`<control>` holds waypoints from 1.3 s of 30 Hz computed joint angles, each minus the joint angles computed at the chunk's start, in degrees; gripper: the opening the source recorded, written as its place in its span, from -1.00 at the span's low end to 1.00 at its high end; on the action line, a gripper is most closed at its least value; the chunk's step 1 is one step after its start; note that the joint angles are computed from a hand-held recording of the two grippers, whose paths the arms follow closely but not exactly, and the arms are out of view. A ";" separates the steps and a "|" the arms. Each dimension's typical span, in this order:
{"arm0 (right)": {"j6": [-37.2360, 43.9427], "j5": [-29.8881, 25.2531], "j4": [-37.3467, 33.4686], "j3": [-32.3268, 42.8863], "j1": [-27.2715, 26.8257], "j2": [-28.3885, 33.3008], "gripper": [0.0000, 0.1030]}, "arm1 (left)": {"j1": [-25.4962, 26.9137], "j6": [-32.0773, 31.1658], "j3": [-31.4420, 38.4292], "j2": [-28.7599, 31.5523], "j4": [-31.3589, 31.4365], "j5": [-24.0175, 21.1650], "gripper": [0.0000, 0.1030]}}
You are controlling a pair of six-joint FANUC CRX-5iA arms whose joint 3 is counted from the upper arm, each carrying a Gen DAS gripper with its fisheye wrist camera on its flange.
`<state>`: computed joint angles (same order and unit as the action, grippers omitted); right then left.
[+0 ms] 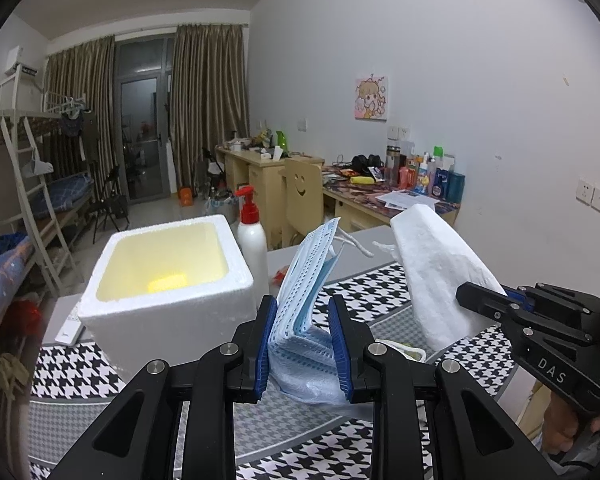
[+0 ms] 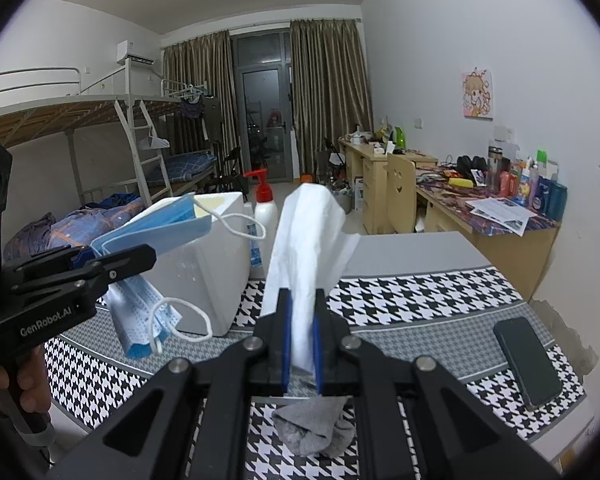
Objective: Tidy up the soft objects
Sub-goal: 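Lift the blue mask and white cloth and carry them toward the foam box, then lower the blue mask into the foam box and open the left tool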
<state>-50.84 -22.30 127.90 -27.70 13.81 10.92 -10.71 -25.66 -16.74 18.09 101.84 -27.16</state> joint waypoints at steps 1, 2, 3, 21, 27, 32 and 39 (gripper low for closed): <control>0.26 0.00 -0.02 0.28 0.01 0.11 -0.77 | -0.13 -0.08 0.28 0.11 0.26 0.22 -0.45; 0.45 0.00 -0.06 0.49 0.05 0.20 -0.77 | -0.20 -0.10 0.48 0.17 0.37 0.39 -0.45; 0.57 -0.06 -0.09 0.64 0.15 0.26 -0.77 | -0.35 -0.40 0.66 0.23 0.79 0.62 -0.45; 3.76 0.58 -1.69 4.83 0.53 2.39 -0.77 | -1.73 -3.18 3.84 1.81 6.11 3.64 -0.45; 3.83 0.98 -1.73 6.17 0.69 3.09 -0.77 | -1.90 -3.62 5.02 2.46 7.19 4.64 -0.45; 5.03 1.17 -2.15 7.50 0.87 3.70 -0.77 | -2.33 -5.61 5.62 2.58 9.65 5.39 -0.45; 5.35 2.14 -2.04 9.09 0.71 4.71 -0.77 | -2.68 -7.58 6.89 3.06 12.54 6.70 -0.45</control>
<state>-45.49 -20.16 125.86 -18.61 14.52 15.62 -13.39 -33.24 -9.85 21.16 114.37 -20.46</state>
